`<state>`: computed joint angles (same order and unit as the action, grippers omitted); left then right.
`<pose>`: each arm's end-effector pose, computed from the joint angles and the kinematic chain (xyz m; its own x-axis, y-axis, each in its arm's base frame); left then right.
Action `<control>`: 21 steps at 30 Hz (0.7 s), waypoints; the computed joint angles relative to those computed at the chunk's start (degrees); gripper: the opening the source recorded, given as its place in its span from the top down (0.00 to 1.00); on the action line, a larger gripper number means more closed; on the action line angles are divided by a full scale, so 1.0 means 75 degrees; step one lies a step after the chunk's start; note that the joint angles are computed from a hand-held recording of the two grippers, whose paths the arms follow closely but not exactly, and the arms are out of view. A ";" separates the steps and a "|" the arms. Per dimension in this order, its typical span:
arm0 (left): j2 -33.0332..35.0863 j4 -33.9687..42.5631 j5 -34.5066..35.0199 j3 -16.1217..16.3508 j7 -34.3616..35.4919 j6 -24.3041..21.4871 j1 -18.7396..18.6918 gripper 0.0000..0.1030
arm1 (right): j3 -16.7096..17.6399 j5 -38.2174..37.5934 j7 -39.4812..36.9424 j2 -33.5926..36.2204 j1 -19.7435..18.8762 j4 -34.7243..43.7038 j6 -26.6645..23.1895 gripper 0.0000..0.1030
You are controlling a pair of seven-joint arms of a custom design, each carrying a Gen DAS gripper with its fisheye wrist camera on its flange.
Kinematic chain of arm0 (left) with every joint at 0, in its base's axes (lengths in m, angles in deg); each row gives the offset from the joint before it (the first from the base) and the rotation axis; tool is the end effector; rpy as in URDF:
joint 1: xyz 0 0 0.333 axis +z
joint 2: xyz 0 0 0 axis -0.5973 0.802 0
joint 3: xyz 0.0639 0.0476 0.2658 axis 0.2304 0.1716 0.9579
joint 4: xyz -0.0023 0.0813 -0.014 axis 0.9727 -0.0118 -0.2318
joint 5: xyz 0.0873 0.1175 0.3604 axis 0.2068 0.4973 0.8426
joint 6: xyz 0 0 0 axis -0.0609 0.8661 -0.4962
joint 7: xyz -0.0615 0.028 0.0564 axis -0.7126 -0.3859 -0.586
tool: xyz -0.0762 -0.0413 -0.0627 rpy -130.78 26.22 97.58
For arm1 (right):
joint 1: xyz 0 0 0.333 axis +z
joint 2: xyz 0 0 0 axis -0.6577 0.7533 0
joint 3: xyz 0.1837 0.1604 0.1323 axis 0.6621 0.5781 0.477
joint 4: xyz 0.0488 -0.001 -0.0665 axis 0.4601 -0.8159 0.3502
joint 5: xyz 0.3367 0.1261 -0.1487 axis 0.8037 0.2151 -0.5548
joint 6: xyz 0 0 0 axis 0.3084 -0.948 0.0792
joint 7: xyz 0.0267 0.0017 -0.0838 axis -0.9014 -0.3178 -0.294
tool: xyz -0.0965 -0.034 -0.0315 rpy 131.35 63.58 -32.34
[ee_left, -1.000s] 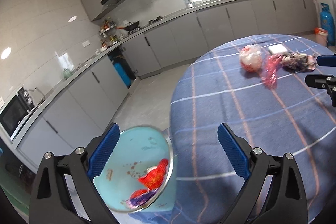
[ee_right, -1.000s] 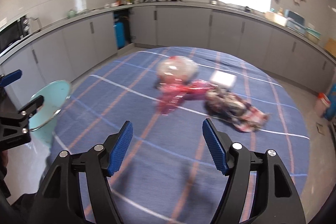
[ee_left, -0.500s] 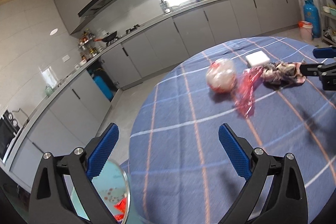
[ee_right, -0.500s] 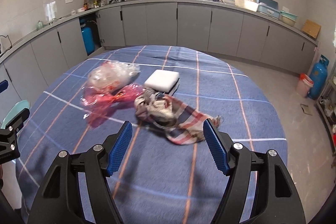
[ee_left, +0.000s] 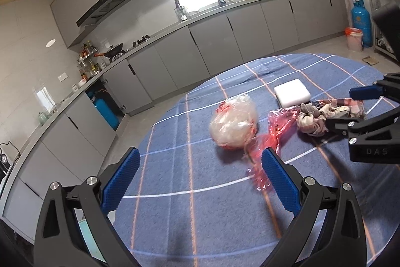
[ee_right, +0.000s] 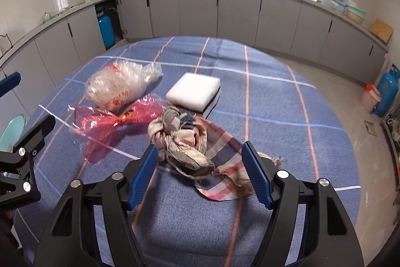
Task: Collect trash
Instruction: 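Grasp the plaid cloth with the right gripper while the left gripper grasps the pink bag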
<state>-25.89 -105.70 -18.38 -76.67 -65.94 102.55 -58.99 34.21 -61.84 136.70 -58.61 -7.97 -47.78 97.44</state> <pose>0.3825 -0.3779 0.4534 -0.1246 -0.9068 -0.4027 -0.5050 0.4074 -0.7610 0.4242 0.4240 0.4521 0.2115 -0.9773 -0.0104 -0.7251 -0.1498 -0.6722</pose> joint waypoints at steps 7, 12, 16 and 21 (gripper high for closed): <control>0.0345 0.0277 -0.0016 0.0029 0.0057 0.0068 -0.0104 0.07 | 0.0015 0.1137 -0.0695 -0.0316 -0.0106 -0.0601 0.0585 0.94; 0.0773 0.0645 0.0103 0.0067 0.0121 0.0038 -0.0300 0.07 | 0.0227 0.0655 -0.0085 -0.0934 -0.0245 -0.1168 0.0651 0.94; 0.1209 0.1007 0.0027 0.0206 0.0303 0.0136 -0.0489 0.07 | 0.0431 0.0537 0.0167 -0.1396 -0.0393 -0.1631 0.0690 0.94; 0.1665 0.1350 -0.0421 0.0426 0.0767 0.0319 -0.0678 0.28 | 0.0581 0.0744 0.0142 -0.1736 -0.0584 -0.2052 0.0794 0.94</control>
<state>-13.40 -95.57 -21.54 -73.47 -60.19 104.94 -64.08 38.56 -56.26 137.77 -71.62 -12.35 -63.17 103.40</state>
